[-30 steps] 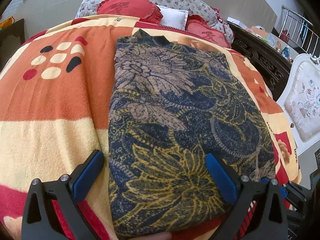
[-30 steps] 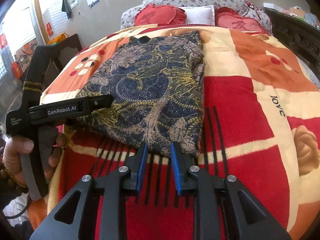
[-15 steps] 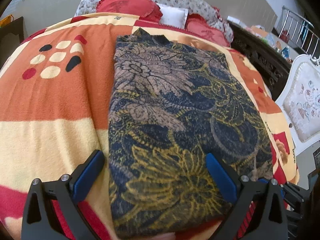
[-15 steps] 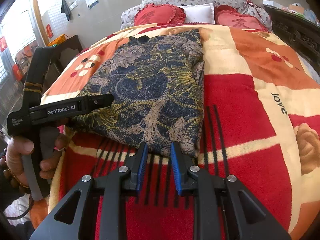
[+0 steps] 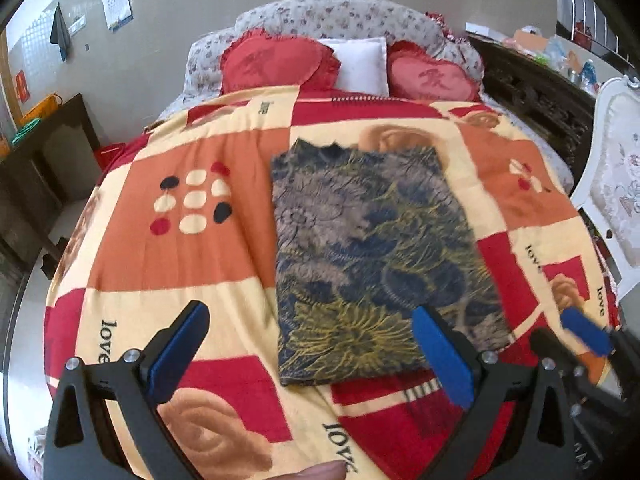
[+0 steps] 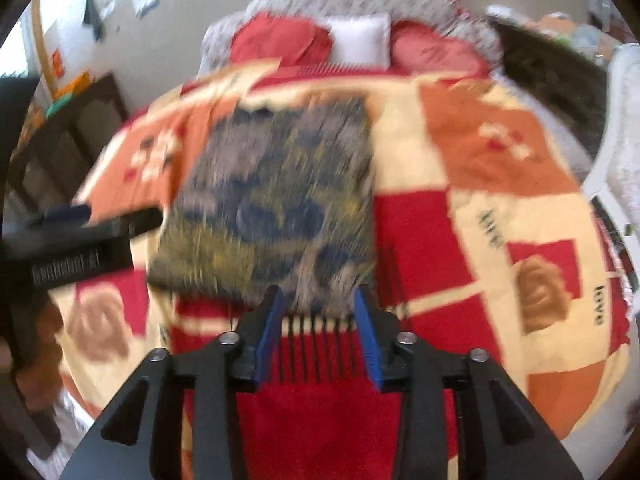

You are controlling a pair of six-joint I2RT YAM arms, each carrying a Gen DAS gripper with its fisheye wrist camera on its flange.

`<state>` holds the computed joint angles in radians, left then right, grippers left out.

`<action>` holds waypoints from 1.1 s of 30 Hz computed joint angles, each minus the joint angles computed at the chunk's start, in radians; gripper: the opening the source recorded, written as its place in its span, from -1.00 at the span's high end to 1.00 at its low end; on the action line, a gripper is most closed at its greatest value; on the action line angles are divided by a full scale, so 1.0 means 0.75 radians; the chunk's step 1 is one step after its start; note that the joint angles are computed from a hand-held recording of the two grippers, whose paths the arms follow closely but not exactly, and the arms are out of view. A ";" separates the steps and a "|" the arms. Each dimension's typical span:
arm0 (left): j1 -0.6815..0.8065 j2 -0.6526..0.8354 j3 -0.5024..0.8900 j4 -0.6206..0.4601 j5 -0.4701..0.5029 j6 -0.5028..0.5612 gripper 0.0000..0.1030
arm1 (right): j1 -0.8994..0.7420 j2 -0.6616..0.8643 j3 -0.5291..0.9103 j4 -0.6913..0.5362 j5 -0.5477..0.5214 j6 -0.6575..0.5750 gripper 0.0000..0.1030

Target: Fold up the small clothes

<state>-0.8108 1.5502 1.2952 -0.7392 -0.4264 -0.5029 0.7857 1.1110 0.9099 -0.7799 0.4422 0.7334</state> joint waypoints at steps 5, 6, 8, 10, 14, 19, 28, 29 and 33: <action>-0.010 0.027 0.054 -0.046 0.028 -0.019 -0.99 | -0.006 -0.023 0.102 -0.058 0.068 -0.071 -0.25; -0.011 0.027 0.057 -0.049 0.034 -0.019 -0.99 | -0.020 -0.026 0.113 -0.059 0.049 -0.081 -0.25; -0.017 0.022 0.056 -0.057 0.038 -0.026 -0.99 | -0.050 -0.022 0.139 -0.072 -0.002 -0.098 -0.26; -0.012 0.018 0.062 -0.062 0.037 -0.023 -0.99 | -0.055 -0.009 0.159 -0.095 0.006 -0.099 -0.36; -0.002 0.005 0.069 -0.072 0.031 -0.025 -0.99 | -0.065 0.018 0.201 -0.147 0.003 -0.071 -0.56; 0.004 -0.005 0.070 -0.070 0.035 -0.012 -0.99 | -0.068 0.050 0.236 -0.182 -0.004 -0.071 -0.61; -0.004 0.003 0.088 -0.075 0.040 -0.012 -0.99 | -0.053 0.063 0.280 -0.220 -0.001 -0.051 -0.61; -0.004 0.003 0.090 -0.074 0.041 -0.012 -0.99 | -0.057 0.064 0.283 -0.223 -0.004 -0.053 -0.61; -0.001 0.003 0.092 -0.072 0.049 -0.012 -0.99 | -0.061 0.072 0.299 -0.235 0.001 -0.056 -0.61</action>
